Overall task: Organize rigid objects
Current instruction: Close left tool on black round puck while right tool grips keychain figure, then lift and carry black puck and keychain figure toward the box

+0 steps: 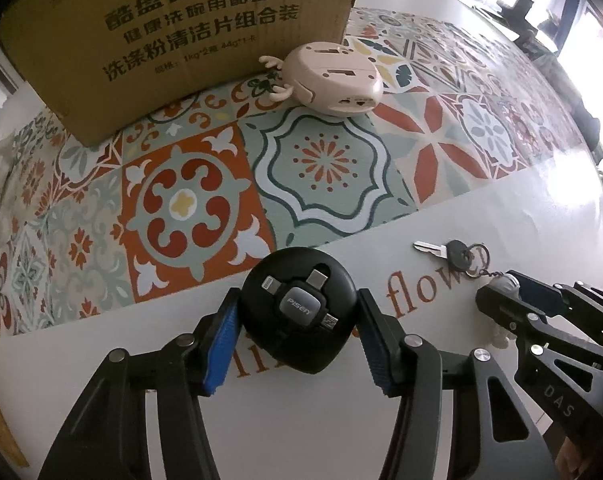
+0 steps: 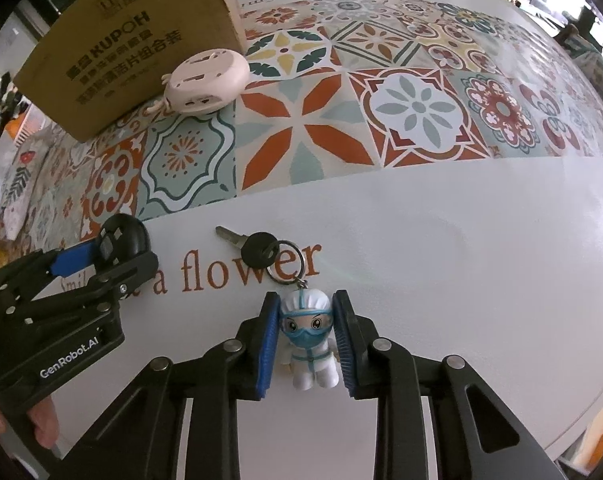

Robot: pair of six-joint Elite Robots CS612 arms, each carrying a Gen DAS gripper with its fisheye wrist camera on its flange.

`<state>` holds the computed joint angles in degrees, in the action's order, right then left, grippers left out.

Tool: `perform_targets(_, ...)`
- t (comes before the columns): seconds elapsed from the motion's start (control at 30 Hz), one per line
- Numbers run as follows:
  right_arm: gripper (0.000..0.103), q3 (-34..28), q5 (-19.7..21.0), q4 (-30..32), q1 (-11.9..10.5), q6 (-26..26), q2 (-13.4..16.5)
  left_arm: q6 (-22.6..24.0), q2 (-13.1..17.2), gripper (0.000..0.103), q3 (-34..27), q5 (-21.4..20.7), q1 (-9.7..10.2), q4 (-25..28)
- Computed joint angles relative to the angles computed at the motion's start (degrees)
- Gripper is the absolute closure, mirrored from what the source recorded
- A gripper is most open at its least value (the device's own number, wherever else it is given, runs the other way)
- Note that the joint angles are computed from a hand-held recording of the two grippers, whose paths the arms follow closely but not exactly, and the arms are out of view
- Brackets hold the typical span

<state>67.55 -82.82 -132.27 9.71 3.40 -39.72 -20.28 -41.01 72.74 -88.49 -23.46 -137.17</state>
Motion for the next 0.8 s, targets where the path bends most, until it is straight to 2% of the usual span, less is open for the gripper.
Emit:
perform_targets(0.2, 0.075, 0.9, 0.5, -2.0, 0.0, -1.0, -0.9, -0.9, -0.9, 0.048, 1.3, -0.9, -0.12, -1.5)
perform_targets(0.8, 0.075, 1.8, 4.2, -9.4, 0.2, -4.4, -3.2, -4.7, -6.3, 0.048, 6.8, 5.1, -0.35, -10.8)
